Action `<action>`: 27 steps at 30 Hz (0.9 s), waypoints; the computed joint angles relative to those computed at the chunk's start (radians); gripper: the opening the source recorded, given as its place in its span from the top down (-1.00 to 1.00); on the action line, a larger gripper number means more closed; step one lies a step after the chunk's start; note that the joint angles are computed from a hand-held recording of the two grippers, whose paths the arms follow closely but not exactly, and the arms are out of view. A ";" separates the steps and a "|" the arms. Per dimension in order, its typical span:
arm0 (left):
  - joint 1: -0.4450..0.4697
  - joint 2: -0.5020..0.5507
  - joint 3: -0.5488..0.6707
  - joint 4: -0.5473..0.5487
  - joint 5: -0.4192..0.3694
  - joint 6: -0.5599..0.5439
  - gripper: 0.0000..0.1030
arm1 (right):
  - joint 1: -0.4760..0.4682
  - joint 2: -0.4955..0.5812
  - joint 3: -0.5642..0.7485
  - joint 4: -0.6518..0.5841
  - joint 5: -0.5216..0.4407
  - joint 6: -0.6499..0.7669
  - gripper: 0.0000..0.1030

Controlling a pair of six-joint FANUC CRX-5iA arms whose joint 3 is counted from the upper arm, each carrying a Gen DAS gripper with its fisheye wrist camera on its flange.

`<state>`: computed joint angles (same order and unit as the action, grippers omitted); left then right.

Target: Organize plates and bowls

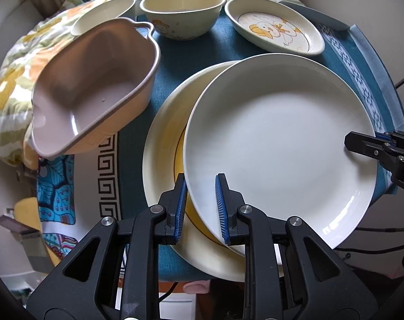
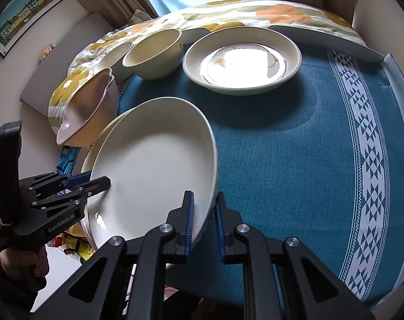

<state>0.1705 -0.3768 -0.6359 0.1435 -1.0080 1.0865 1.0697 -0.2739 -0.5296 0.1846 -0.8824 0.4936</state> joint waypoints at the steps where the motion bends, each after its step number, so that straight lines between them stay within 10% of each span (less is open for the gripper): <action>1: -0.016 0.001 0.007 -0.022 0.006 0.013 0.64 | 0.002 0.004 0.003 0.002 -0.005 -0.001 0.73; 13: -0.228 0.015 0.092 -0.337 0.039 0.210 0.64 | 0.027 0.057 0.035 0.057 -0.063 0.004 0.72; 27: -0.243 0.006 0.093 -0.378 0.041 0.210 0.64 | 0.074 0.143 0.095 0.129 -0.180 0.026 0.69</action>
